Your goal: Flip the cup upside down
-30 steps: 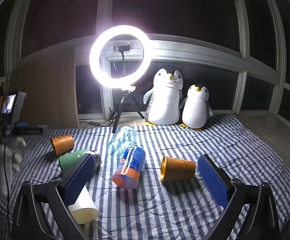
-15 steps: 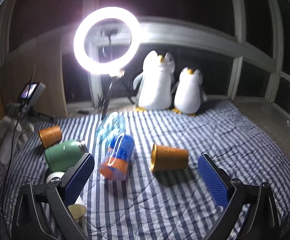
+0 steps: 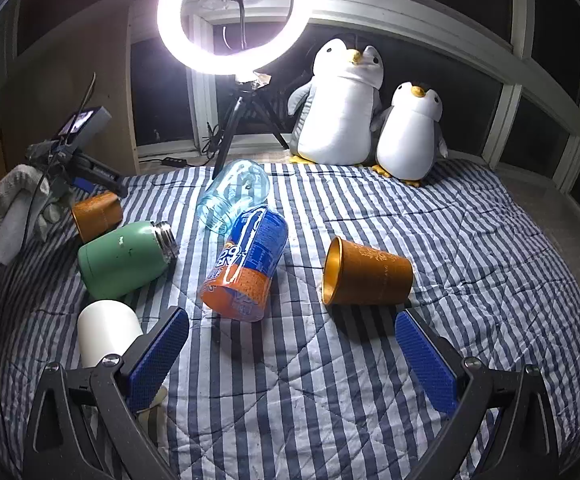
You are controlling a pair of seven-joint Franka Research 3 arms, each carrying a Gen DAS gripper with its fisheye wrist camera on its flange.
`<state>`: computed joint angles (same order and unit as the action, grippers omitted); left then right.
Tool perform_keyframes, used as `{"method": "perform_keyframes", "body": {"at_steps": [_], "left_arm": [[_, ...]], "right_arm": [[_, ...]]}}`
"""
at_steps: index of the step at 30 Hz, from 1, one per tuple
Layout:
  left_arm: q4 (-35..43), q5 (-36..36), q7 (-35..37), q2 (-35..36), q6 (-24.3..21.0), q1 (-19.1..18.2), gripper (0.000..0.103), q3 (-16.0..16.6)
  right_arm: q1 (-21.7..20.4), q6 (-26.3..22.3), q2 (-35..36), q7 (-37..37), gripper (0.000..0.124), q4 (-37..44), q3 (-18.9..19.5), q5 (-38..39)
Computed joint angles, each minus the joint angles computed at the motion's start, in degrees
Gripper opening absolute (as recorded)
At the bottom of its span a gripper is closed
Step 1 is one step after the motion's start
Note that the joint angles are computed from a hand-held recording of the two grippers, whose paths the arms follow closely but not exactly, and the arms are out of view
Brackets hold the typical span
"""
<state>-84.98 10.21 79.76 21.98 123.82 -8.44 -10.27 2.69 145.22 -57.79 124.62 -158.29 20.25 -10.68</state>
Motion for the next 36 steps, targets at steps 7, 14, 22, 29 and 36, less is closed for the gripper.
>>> {"method": "perform_keyframes", "body": {"at_steps": [7,14,22,29,36], "left_arm": [[-0.30,-3.20,1.23,0.60,-2.40,1.10,0.066,-0.47],[-9.92,-7.74,1.08,-5.24,0.27,3.53,0.061,-0.53],[-25.39,-16.15,2.30,-16.15,5.36,5.53,0.061,0.10],[-37.81,-22.88,2.93,-26.14,7.06,4.06,0.061,1.41],[-49.77,-28.56,1.80,-36.62,8.34,-0.08,0.061,2.94]], "right_arm": [[-0.30,1.63,1.52,0.10,0.102,0.09,-0.69,0.42],[0.28,3.08,1.36,-0.51,0.102,-0.52,-0.97,1.08],[2.32,2.17,-1.21,-1.11,0.102,-0.93,-0.34,2.45],[5.24,-1.00,-1.35,-2.78,0.102,0.92,-0.41,3.94],[8.43,-3.98,0.36,-3.72,0.102,3.53,-0.29,6.16]]}}
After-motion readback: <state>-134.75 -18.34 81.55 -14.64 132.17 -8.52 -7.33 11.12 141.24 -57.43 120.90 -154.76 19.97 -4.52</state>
